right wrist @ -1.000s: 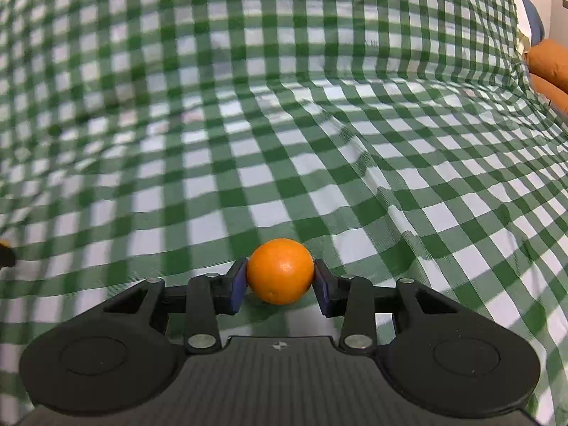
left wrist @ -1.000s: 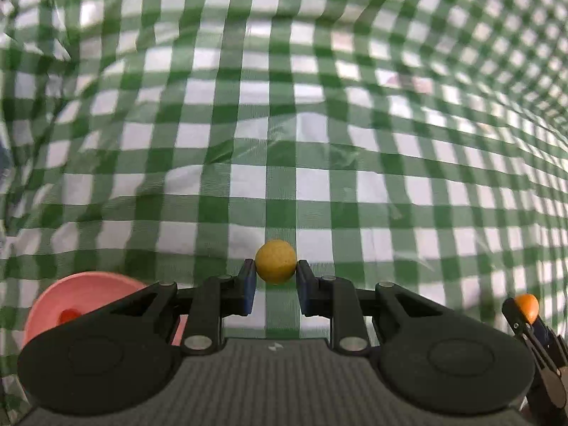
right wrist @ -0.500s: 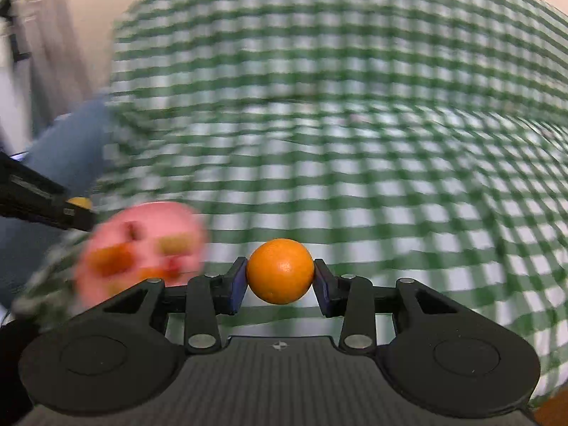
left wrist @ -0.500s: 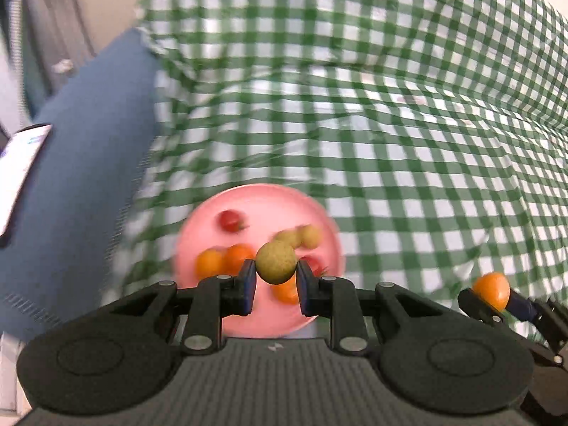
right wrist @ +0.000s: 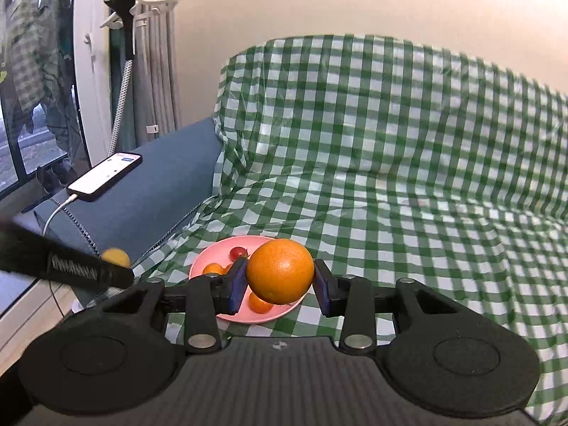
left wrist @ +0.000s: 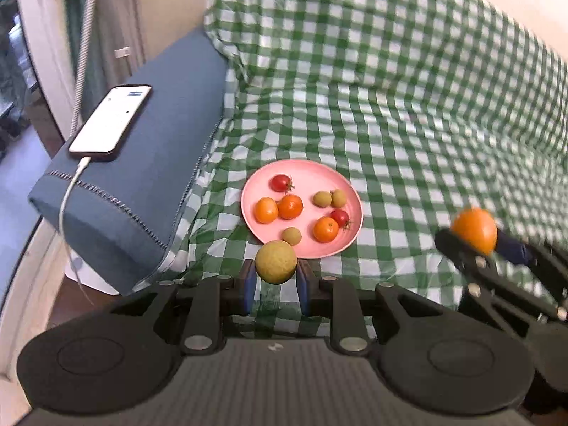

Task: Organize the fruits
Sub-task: 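Carry the kumquat in the right tool and yellow fruit in the left tool over the plate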

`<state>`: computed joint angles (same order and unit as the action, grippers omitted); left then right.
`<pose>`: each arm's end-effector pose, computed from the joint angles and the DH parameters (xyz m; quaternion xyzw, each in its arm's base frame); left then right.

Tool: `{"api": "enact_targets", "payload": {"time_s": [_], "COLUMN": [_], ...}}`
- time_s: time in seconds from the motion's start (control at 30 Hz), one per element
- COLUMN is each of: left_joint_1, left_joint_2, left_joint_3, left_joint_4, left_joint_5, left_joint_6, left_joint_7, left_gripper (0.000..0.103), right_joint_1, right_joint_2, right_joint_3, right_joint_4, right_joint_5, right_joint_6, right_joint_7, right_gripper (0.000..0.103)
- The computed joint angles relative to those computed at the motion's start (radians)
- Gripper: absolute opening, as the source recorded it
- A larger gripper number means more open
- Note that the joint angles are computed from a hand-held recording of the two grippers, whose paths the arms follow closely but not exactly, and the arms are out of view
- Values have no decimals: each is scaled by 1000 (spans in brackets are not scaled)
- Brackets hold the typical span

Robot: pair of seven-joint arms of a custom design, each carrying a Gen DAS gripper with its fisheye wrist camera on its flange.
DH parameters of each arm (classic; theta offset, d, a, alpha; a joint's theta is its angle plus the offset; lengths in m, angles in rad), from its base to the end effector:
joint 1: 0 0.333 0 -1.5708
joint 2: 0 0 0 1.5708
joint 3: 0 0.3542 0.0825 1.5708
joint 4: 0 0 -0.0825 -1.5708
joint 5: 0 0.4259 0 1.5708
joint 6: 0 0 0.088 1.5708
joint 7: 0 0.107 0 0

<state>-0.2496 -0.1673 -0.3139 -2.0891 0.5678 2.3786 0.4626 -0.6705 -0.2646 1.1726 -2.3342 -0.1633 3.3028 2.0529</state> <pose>0.4876 -0.3129 0.5667 -0.7327 0.5939 -0.2218 0.2473 0.4716 0.3218 0.5139 -0.6974 0.4991 -0.2743 0.4350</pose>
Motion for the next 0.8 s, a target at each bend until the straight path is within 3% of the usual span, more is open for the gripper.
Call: {"api": "enact_targets", "payload": {"time_s": [0.17,0.27,0.43,0.73,0.8], "left_joint_1": [7,13,28,38,43], "left_joint_2": [-73,-97,-115,-87,-76], "left_joint_3": [-12,-28,-42,-25,-21], "left_joint_4": [-66,-81,-95,-105,-103], "left_joint_5": [12,23,37,7,11], "left_joint_6": [43,36,44,70,74], "left_joint_7": [-28,-29,-61,-33,-29], "left_gripper": [27,27,27,27,27], "right_joint_1": [149,206,198,276,263], "right_joint_2": [-50,-71,-90,-30,-4], "right_joint_3": [-136,-182,-169,-244,-234], "right_joint_4": [-62,-84,-90,-73,-58], "right_joint_5": [27,46,62,8,-24], "right_joint_6": [11,13,17,-49,-64], "right_joint_7": [-1,0,-8,-2,12], "right_gripper": [41,41,41,41,41]}}
